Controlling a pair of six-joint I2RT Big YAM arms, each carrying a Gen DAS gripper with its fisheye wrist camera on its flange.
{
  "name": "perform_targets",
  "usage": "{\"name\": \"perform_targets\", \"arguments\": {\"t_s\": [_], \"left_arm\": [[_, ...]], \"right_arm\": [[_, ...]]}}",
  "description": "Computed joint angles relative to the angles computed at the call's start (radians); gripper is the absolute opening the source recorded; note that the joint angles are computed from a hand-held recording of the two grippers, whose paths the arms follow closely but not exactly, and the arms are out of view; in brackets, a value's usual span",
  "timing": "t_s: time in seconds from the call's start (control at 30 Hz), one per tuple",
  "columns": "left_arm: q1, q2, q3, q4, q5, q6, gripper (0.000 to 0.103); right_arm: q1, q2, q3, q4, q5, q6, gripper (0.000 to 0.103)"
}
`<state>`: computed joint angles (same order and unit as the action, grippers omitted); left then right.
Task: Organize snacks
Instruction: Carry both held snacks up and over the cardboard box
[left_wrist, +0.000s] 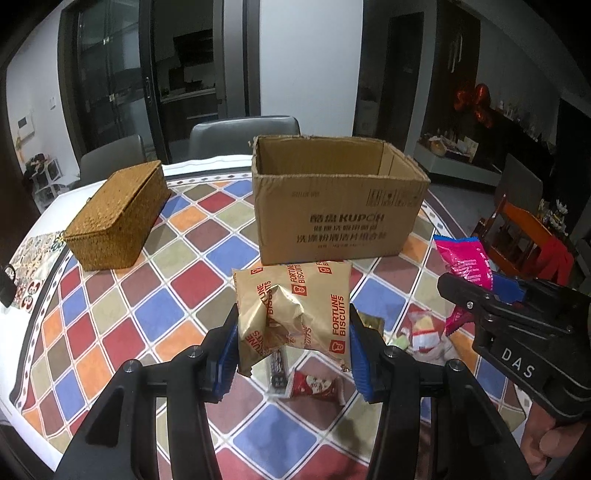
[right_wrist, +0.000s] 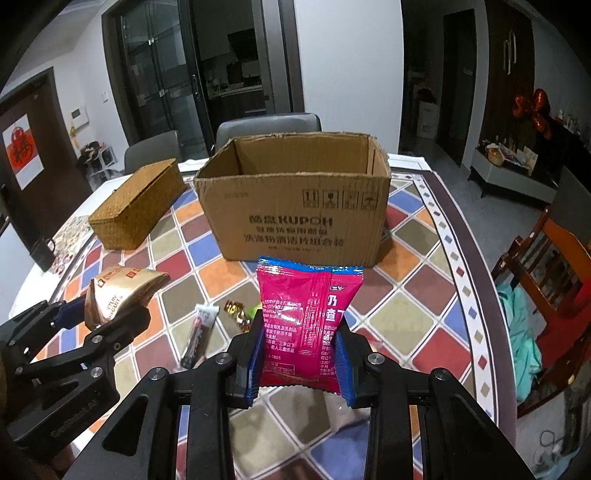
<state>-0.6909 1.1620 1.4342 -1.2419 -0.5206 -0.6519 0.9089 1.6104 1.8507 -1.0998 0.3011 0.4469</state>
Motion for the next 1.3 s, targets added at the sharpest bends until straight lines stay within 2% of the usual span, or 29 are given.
{"name": "perform_targets", "arguments": {"t_s": [0.8,1.03,1.3], "left_arm": [[0.096,0.078,0.12,0.065,0.004,0.106,0.051],[0.133,0.124,0.164,0.102,0.0,0.166,0.051],[0.182,0.174,0.202,0.151,0.043,0.23,0.051]], "right_arm": [[-0.048,0.074,0.137,0.019,0.049,-0.051,0.034],[-0.071,0.116,0.206,0.02,0.066,-0.075,0.034],[-0.095,0.181,0.297,0.008,0.055,-0.09,0.034]]}}
